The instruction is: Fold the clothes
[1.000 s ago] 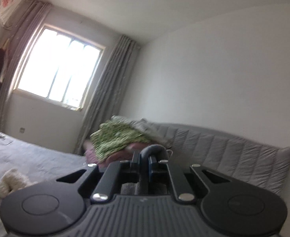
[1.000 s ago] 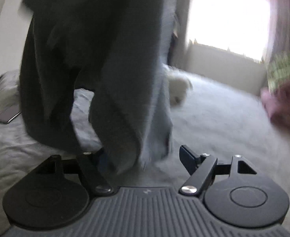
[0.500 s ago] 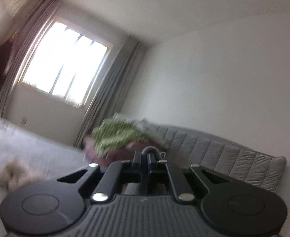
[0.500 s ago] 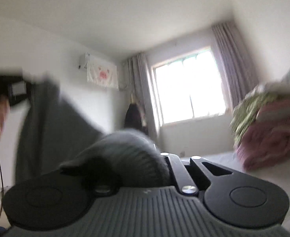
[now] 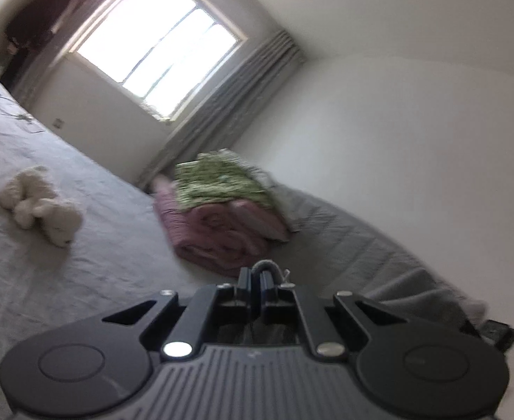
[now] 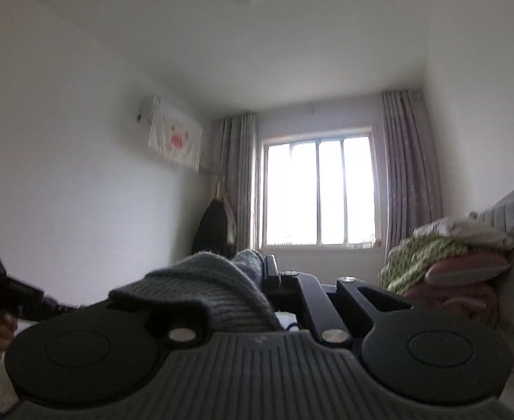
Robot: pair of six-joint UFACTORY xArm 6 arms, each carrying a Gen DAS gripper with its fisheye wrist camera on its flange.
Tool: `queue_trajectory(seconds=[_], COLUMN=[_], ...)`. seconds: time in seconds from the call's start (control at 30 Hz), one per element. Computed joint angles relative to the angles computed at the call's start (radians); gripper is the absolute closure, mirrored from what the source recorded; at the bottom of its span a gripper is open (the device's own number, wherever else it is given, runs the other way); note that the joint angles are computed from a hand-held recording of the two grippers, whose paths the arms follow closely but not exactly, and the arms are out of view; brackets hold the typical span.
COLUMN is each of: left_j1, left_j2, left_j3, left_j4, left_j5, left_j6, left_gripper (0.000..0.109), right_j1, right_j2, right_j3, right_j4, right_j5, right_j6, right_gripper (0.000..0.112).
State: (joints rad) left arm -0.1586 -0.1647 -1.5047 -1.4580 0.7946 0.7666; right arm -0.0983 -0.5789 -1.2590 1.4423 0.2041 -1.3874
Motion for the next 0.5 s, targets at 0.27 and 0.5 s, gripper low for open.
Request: queue_trajectory(seconds=[0.27, 0.5], left_j1=[-0.018, -0.031], left_j2=[0.089, 0.578], left_j3=[-0.096, -0.485], left_j4=[0.196, 0.775], left_j5=[-0.048, 0.001], left_j6=[-0.270, -0.828], left_gripper=[0.104, 0.079], right_j1=[-0.134, -0.082], right_j2=[0.175, 0.796], right_j3=[-0.209, -0.686], right_j4=[-0.320, -1.044], right_j5=[0.152, 0.486], right_j6=[0.494, 1.155], right_gripper=[0.107, 0.097])
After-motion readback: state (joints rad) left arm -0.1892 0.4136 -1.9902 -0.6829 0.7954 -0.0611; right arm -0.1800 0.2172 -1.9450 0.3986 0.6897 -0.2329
